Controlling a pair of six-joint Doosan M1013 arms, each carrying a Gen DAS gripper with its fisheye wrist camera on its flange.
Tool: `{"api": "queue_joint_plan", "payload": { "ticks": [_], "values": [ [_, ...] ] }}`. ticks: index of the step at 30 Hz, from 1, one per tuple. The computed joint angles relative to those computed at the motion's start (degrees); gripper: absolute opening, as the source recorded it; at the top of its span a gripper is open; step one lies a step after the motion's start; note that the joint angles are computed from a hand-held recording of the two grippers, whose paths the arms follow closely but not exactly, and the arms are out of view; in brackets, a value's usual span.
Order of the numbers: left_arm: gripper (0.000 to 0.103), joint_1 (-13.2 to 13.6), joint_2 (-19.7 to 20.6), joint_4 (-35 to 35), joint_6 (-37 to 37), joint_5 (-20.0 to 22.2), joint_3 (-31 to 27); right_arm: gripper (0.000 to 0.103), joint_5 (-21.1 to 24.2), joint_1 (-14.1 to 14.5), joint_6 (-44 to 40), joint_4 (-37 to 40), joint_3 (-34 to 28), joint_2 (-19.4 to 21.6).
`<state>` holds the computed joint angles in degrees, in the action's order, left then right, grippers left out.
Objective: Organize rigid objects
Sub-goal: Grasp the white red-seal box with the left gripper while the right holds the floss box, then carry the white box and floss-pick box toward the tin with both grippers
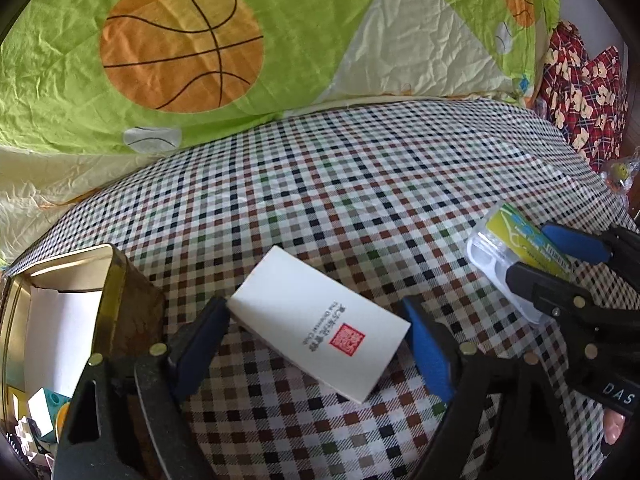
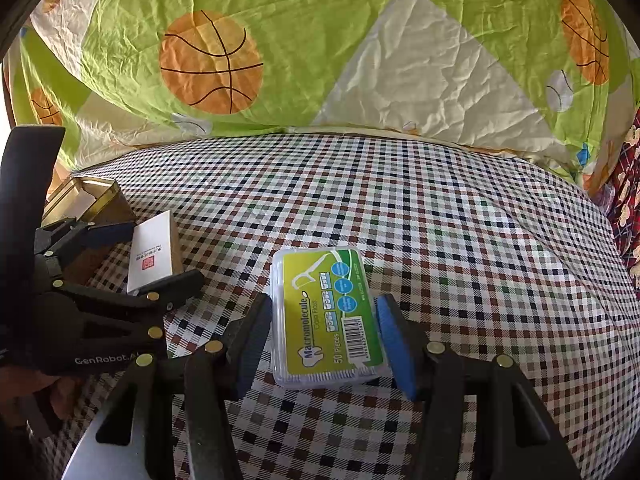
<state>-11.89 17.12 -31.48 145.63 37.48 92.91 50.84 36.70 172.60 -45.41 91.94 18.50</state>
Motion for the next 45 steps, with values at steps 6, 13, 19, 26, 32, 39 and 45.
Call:
{"api": "queue_joint_plan", "payload": {
  "ticks": [6,13,19,26,32,39,45],
  "values": [
    [0.086,0.7,-0.7,-2.9,2.8,1.1,1.0,0.057,0.2,0.5,1.9,-1.9,0.4,-0.4],
    [0.086,1.7,-2.7,-8.9,7.6,-2.0,3.6,0.047,0.0,1.0,1.9,-3.6,0.6,-0.6],
    [0.086,1.5,-3.6,-10.3,9.7,-5.2,4.9,0.057,0.8,0.7,-0.3,-1.2,-0.2,-0.2],
    [0.086,2.0,-3.8,-11.6,9.9,-4.6,4.8,0.056,3.5,0.1,-5.0,3.3,-2.0,1.0],
    [0.086,3.2,-4.4,-17.2,12.9,-4.3,5.5,0.056,5.4,1.8,-0.7,-3.5,-1.6,0.7],
    [0.086,4.0,-6.0,-27.4,22.7,-7.1,7.9,0.056,6.8,3.4,2.7,-10.2,-0.9,0.1],
    [0.086,4.3,-6.9,-33.0,28.5,-8.5,9.3,0.056,7.6,4.9,4.5,-15.1,-0.6,0.1]
  ]
}}
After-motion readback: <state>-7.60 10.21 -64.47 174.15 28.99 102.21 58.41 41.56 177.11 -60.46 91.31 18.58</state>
